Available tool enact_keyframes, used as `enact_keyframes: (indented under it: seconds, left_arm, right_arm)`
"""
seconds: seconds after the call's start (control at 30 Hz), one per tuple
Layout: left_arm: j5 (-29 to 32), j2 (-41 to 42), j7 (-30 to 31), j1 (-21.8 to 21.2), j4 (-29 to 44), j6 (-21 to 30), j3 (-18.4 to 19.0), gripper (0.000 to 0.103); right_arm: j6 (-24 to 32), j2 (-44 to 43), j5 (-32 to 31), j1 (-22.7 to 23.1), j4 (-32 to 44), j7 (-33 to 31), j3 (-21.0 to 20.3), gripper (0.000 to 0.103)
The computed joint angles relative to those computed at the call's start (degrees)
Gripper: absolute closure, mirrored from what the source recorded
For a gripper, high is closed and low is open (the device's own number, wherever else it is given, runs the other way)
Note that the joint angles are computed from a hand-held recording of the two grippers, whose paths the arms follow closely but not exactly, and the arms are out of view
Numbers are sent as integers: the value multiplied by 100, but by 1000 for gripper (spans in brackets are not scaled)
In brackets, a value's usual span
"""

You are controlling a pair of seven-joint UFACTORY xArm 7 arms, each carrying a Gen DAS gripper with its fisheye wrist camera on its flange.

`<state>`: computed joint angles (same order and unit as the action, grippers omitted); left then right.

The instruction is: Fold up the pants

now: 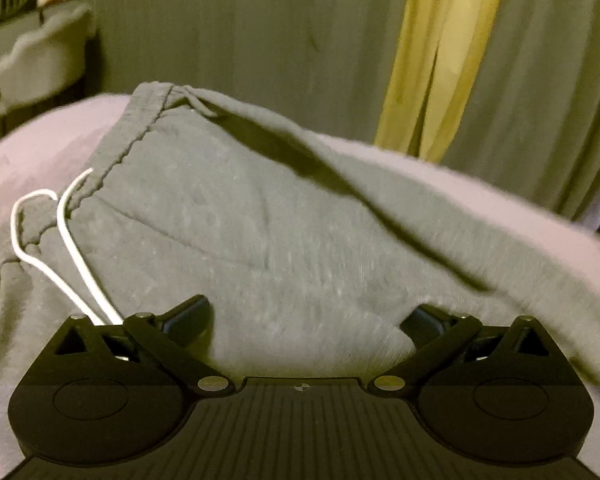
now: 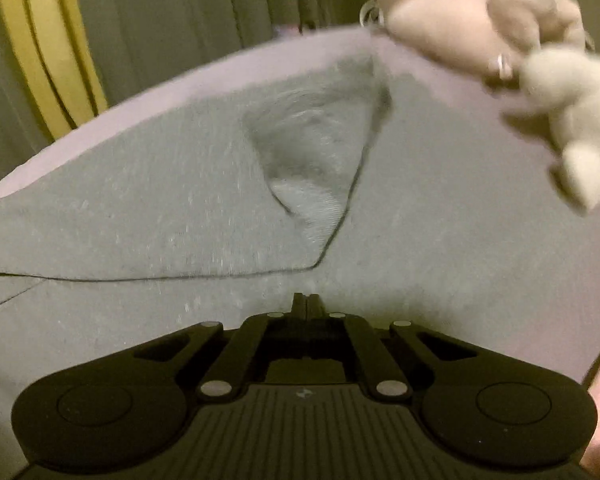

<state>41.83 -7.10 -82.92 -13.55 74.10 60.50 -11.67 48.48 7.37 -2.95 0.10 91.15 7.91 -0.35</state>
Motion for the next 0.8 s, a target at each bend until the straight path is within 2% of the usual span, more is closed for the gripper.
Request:
enact_keyframes:
  seconds: [0.03, 0.1, 0.13, 0.17, 0.23, 0.27, 0.3, 0.33, 0.37, 0.4, 0.43, 0.5, 0.57, 0.7, 0.8]
  left_arm:
    - [-90, -39, -8, 22, 43, -50, 43, 0]
    - [-339, -41, 125, 207, 152, -246, 32, 0]
    - [-546, 131, 467, 120, 425, -164, 200, 0]
    - [-771, 275, 818, 146, 664, -88, 264, 0]
    - [-1365, 483, 1434, 215, 1065, -88, 431, 2]
    - [-1585, 392, 1547, 247, 1018, -316, 504, 4]
    - [-1951, 201, 1828, 299, 841, -776, 598, 4]
    - [-2443, 53, 2292, 323, 720, -1095, 677, 4]
    - [-2698, -60, 2582, 170, 630, -1280, 888, 3]
    - [-2714, -141, 2666, 247, 578, -1358, 860, 3]
    - [-2489, -149, 2583, 560, 640, -1215, 600, 2]
    - [-1891, 59, 2307, 696, 961, -662, 486, 2]
    - [-1654, 383, 2261, 768, 1273, -321, 546, 2]
    - [-2508, 966, 2663, 899, 1589, -597, 889, 2]
    - [-2682, 1595, 2677, 925, 2248, -229, 1050, 4]
  right_arm:
    - [-292, -9, 300, -73, -19, -223, 20, 101]
    - [-923, 16, 425, -90, -86, -404, 35, 95]
    - [-1135, 81, 472, -97, -72, -495, 43, 86]
    - [-1244, 164, 452, -90, -23, -487, 34, 73]
    - [-1341, 267, 605, -120, -12, -623, 61, 58]
    - [-1303, 353, 614, -124, 55, -612, 50, 55]
    - [-1260, 419, 665, -146, 99, -630, 47, 55]
    - [-1255, 464, 727, -178, 106, -669, 46, 52]
    - [-1236, 300, 683, -135, -127, -578, 44, 48]
    - [-1207, 297, 634, -117, -153, -503, 27, 46]
    - [-1172, 359, 614, -133, -103, -458, 0, 43]
    - [-1045, 549, 646, -184, 117, -370, -33, 42]
    - [-1059, 626, 652, -217, 207, -197, -66, 40]
    - [-873, 532, 524, -250, 162, 122, -125, 34]
    - [-745, 593, 593, -330, 266, 216, -125, 33]
